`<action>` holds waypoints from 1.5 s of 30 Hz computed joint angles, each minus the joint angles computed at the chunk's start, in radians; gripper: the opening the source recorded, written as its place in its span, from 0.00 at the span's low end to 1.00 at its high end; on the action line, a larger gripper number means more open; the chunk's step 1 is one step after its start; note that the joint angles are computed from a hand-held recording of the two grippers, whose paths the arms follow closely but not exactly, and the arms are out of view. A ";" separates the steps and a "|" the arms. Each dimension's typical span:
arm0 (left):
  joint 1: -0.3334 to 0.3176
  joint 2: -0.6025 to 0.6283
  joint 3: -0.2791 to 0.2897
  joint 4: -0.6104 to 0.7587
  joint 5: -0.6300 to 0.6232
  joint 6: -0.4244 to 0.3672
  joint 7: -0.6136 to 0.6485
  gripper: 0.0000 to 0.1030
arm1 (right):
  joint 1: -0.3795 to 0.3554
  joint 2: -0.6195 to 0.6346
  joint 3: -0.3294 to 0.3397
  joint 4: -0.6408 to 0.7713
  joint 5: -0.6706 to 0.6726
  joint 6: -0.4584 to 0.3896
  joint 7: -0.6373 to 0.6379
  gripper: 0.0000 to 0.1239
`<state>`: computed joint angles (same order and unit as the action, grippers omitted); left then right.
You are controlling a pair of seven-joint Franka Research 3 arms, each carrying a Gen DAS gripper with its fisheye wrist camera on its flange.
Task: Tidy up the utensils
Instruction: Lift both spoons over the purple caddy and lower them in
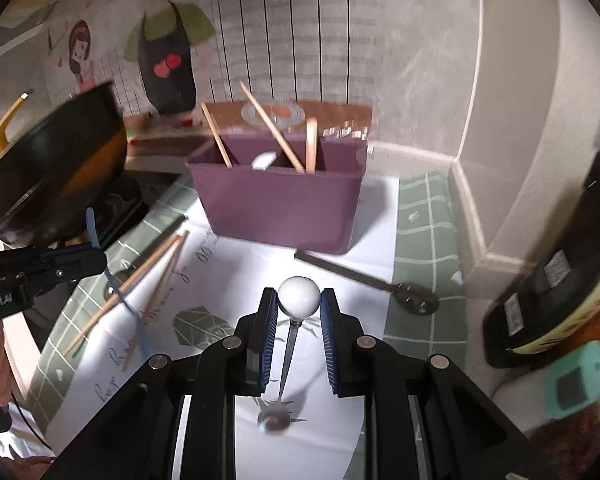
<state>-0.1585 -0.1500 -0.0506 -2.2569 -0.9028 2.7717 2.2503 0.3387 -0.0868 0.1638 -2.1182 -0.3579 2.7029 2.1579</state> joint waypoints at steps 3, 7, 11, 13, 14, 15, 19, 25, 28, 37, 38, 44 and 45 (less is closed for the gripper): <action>-0.015 -0.028 0.006 0.009 -0.035 0.024 0.048 0.12 | -0.018 -0.022 0.022 0.020 -0.139 0.005 0.089 0.15; -0.031 -0.039 0.018 0.074 -0.037 0.026 0.080 0.12 | -0.025 -0.016 0.034 0.100 -0.239 -0.007 0.123 0.15; -0.029 -0.001 0.012 0.202 0.007 0.057 0.081 0.12 | -0.011 0.040 0.022 0.272 -0.286 -0.060 0.060 0.15; -0.023 0.027 0.005 0.280 0.031 0.066 0.072 0.12 | 0.005 0.086 0.006 0.387 -0.307 -0.094 0.024 0.15; -0.018 0.046 -0.001 0.325 0.045 0.078 0.058 0.12 | 0.014 0.104 -0.005 0.432 -0.318 -0.101 0.016 0.15; -0.008 0.067 -0.010 0.371 0.079 0.085 0.032 0.12 | 0.023 0.131 -0.016 0.497 -0.335 -0.113 0.010 0.15; 0.028 0.137 -0.048 0.501 0.216 0.135 -0.066 0.12 | 0.067 0.211 -0.069 0.673 -0.363 -0.136 -0.002 0.15; 0.086 0.226 -0.098 0.606 0.307 0.126 -0.182 0.12 | 0.105 0.285 -0.138 0.778 -0.329 -0.122 -0.017 0.15; 0.114 0.266 -0.129 0.613 0.321 0.119 -0.197 0.12 | 0.109 0.315 -0.156 0.765 -0.289 -0.106 -0.038 0.15; 0.145 0.436 -0.171 0.675 0.545 0.062 -0.390 0.12 | 0.101 0.428 -0.187 0.730 -0.103 -0.090 -0.115 0.15; 0.144 0.457 -0.171 0.684 0.576 0.054 -0.415 0.12 | 0.104 0.439 -0.192 0.729 -0.088 -0.091 -0.123 0.16; 0.149 0.550 -0.187 0.726 0.703 0.000 -0.514 0.12 | 0.105 0.520 -0.193 0.753 0.035 -0.136 -0.217 0.16; 0.156 0.561 -0.195 0.732 0.709 -0.008 -0.519 0.12 | 0.107 0.527 -0.197 0.751 0.047 -0.142 -0.225 0.16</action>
<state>-0.0027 0.4114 -0.2461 -1.5248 -0.1939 2.7637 1.7309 0.4459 0.4405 -0.0328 -1.3669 -0.3110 2.5611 1.9332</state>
